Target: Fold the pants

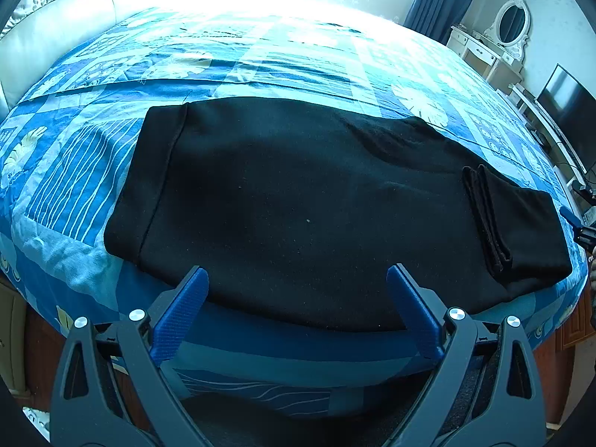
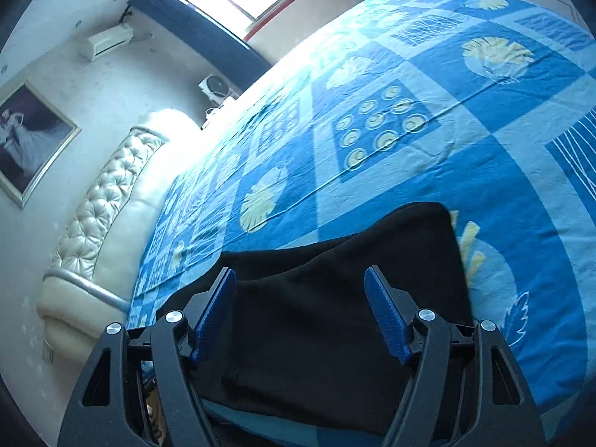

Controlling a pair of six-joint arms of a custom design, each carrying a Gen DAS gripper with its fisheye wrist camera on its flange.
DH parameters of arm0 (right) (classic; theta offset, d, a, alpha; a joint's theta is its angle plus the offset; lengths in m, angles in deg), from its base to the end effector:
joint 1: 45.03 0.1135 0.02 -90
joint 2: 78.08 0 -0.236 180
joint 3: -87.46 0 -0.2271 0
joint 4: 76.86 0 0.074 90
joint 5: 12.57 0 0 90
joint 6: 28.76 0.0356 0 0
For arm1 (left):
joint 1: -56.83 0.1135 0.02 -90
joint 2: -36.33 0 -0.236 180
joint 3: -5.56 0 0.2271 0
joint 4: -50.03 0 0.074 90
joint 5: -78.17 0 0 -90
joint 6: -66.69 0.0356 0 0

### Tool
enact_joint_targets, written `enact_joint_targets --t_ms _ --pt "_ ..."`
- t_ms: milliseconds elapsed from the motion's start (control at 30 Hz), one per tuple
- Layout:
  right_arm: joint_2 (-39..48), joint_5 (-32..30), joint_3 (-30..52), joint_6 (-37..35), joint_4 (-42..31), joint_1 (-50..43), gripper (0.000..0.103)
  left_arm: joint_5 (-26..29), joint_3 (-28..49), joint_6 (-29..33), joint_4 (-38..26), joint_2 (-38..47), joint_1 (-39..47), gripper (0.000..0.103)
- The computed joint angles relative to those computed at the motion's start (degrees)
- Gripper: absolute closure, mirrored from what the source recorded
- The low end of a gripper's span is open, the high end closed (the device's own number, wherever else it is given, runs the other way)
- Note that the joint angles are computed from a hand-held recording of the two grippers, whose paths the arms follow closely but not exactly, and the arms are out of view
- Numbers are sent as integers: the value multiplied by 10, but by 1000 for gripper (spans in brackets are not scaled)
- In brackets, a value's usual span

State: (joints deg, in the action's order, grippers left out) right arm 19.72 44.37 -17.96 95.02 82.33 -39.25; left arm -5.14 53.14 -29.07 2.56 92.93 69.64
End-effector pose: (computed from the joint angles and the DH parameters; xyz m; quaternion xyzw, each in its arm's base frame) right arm 0.3317 0.0531 0.1856 0.1057 0.8832 0.3732 0.2636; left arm 0.1713 0.0347 0.1837 -0.1376 0.9461 -0.0381 0.2907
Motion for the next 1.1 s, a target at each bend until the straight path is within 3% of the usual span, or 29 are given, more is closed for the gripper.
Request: enact_joint_targets --t_ms 167,300,400,467,500,533,600,1000,1100 --pt "97 -74 25 30 29 -84 32 -1 -2 -2 1 3 -2 7" --pt "161 -96 78 -1 -7 -74 32 0 -4 -4 3 4 -4 7" --pt "180 -114 85 13 21 -68 32 1 -5 -4 6 9 -4 7" --pt "199 -122 106 13 12 -63 50 2 -6 -5 7 13 -4 7" --pt "214 -115 127 0 -18 -57 66 2 -6 -5 7 14 -4 7" --pt "222 -105 138 -10 -32 -53 72 2 -6 -5 7 14 -5 7" --pt "230 -116 137 -8 -23 -57 75 4 -6 -5 8 14 -4 7" --pt "226 -137 109 -6 4 -74 76 3 -8 -8 7 12 -8 7" --pt "221 -169 88 28 33 -86 70 2 -7 -9 5 11 -8 7"
